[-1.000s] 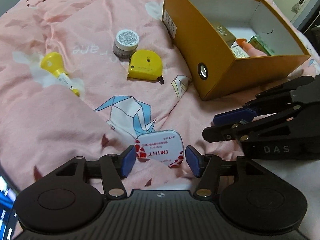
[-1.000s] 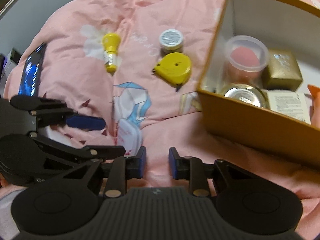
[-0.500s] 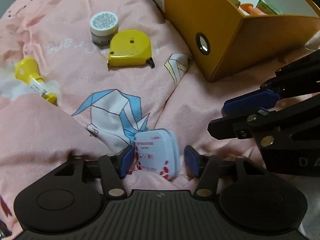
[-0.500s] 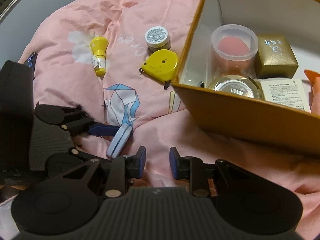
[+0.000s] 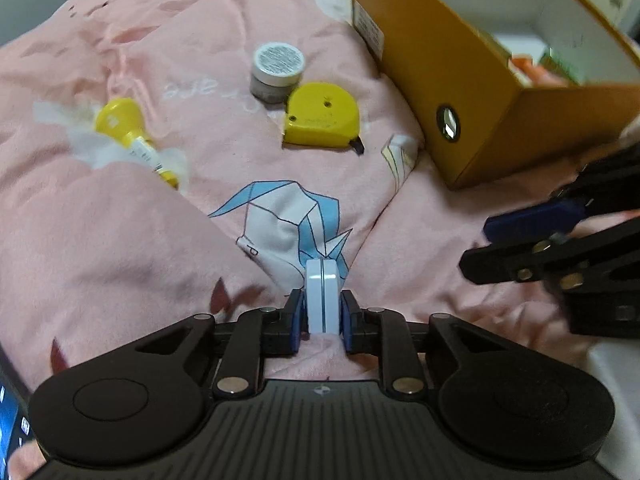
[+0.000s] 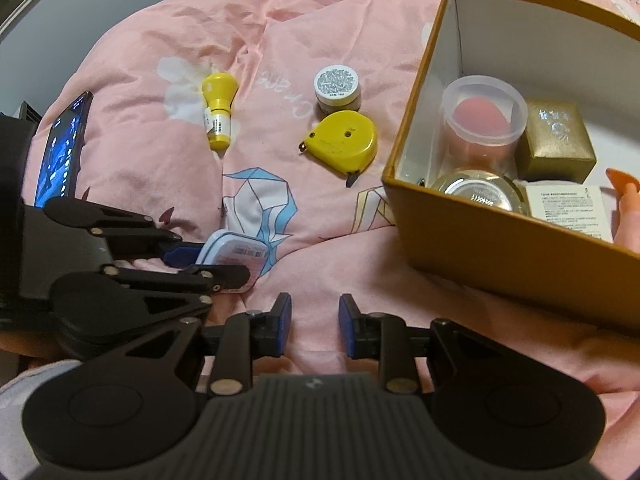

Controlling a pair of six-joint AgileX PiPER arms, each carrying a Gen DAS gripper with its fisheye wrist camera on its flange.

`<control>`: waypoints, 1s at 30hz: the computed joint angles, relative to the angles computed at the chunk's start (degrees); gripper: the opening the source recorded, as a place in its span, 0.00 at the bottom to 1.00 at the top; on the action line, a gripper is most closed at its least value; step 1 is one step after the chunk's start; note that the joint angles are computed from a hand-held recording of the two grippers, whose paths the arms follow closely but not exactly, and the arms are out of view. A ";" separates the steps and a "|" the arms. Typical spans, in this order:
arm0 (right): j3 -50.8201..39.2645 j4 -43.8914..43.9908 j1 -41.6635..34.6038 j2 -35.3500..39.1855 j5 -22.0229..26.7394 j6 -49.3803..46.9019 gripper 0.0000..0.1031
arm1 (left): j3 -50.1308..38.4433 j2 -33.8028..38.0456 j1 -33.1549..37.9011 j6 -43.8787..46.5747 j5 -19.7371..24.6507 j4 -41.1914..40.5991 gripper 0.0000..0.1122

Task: Organize rigid objects
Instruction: 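Grasp the white mint tin with the left tool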

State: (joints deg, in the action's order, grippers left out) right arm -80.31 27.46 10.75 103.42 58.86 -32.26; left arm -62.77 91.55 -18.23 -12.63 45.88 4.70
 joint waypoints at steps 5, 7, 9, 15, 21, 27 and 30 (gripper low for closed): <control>-0.01 -0.74 0.49 -0.20 0.09 0.49 0.25 | -0.83 1.98 -3.92 -2.12 0.89 6.26 0.20; -0.23 -0.74 0.44 -0.37 0.51 -0.09 0.25 | 0.36 0.40 -2.65 -1.39 -0.45 3.90 0.18; -0.50 0.01 0.15 -0.65 1.01 -1.31 0.26 | 2.27 -1.99 -1.35 -0.24 -2.64 1.61 0.18; -3.22 0.05 0.66 -0.33 3.37 -6.29 0.26 | 3.49 -6.34 3.99 5.35 -4.41 -7.77 0.18; -8.40 -0.47 2.30 1.95 7.26 -10.35 0.26 | 2.07 -7.16 6.53 5.11 -5.86 -9.60 0.18; -18.01 -3.76 5.00 6.08 8.99 -12.66 0.32 | -2.16 -4.31 8.12 4.80 -6.58 -8.83 0.18; -24.73 -7.67 6.57 10.03 9.71 -13.28 0.34 | -4.37 -1.19 8.62 5.06 -7.80 -9.94 0.18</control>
